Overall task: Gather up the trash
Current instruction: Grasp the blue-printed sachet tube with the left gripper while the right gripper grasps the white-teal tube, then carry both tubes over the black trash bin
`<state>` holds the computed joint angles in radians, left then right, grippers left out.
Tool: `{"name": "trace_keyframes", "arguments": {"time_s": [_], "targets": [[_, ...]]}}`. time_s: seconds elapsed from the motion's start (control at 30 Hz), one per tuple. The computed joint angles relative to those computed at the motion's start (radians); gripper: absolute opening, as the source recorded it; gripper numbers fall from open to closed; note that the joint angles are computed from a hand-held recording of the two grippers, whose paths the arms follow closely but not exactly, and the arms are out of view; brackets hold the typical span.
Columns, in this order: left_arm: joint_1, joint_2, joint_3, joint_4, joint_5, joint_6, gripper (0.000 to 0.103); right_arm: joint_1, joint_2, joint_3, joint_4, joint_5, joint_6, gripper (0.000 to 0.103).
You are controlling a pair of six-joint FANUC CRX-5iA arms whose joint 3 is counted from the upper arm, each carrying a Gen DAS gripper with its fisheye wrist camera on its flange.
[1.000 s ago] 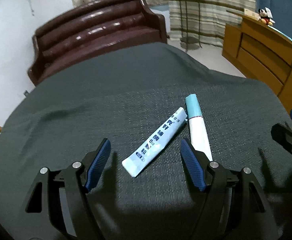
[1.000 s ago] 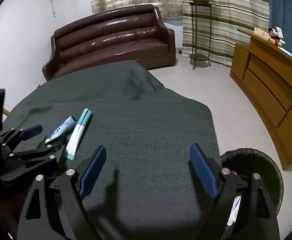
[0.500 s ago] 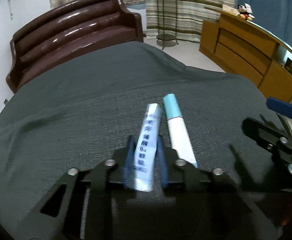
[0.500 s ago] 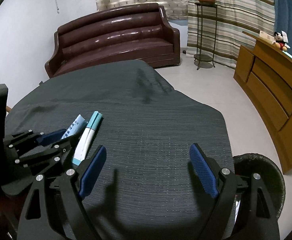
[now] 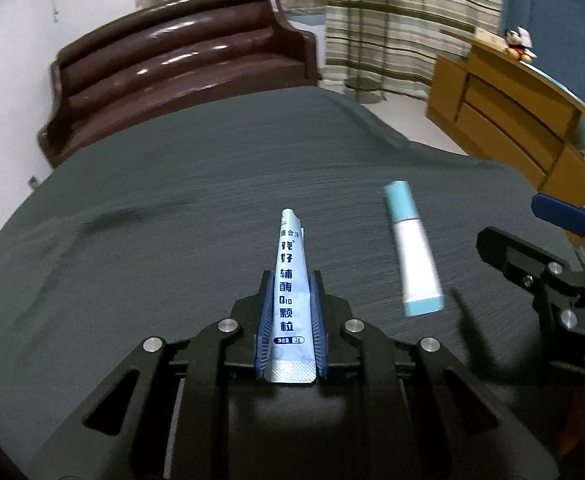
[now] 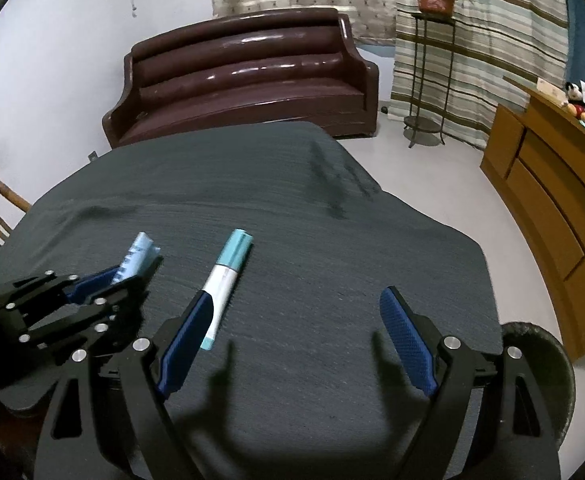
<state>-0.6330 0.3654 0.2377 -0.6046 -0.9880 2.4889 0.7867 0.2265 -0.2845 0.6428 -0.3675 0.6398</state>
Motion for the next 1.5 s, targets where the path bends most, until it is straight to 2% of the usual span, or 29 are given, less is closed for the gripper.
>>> {"name": "trace_keyframes", "arguments": {"time_s": [0.1, 0.2, 0.27, 0.47, 0.6, 0.7, 0.9, 1.3, 1.5], "targets": [[-0.006, -0.028, -0.026, -0.040, -0.030, 0.046, 0.017, 0.013, 0.023, 0.034, -0.030, -0.024, 0.037, 0.076], [-0.003, -0.054, -0.051, -0.067, -0.055, 0.082, 0.017, 0.028, 0.060, 0.105, -0.128, -0.077, 0.130, 0.066], [-0.003, -0.065, -0.061, -0.089, -0.075, 0.101, 0.017, 0.035, 0.073, 0.133, -0.170, -0.098, 0.161, 0.066], [0.011, -0.093, -0.093, -0.099, -0.081, 0.122, 0.017, 0.049, 0.114, 0.203, -0.220, -0.154, 0.218, 0.059], [0.014, -0.104, -0.108, -0.102, -0.070, 0.134, 0.017, 0.056, 0.140, 0.252, -0.284, -0.210, 0.282, 0.046], [0.015, -0.103, -0.111, -0.105, -0.061, 0.140, 0.017, 0.061, 0.132, 0.232, -0.257, -0.202, 0.263, 0.039], [0.017, -0.107, -0.120, -0.102, -0.050, 0.143, 0.017, 0.057, 0.117, 0.211, -0.261, -0.186, 0.250, 0.020], [-0.014, -0.109, -0.112, -0.120, -0.058, 0.171, 0.017, 0.052, 0.072, 0.144, -0.243, -0.146, 0.218, 0.020], [-0.041, -0.108, -0.104, -0.122, -0.059, 0.190, 0.017, 0.045, 0.026, 0.074, -0.186, -0.114, 0.164, 0.020]]}}
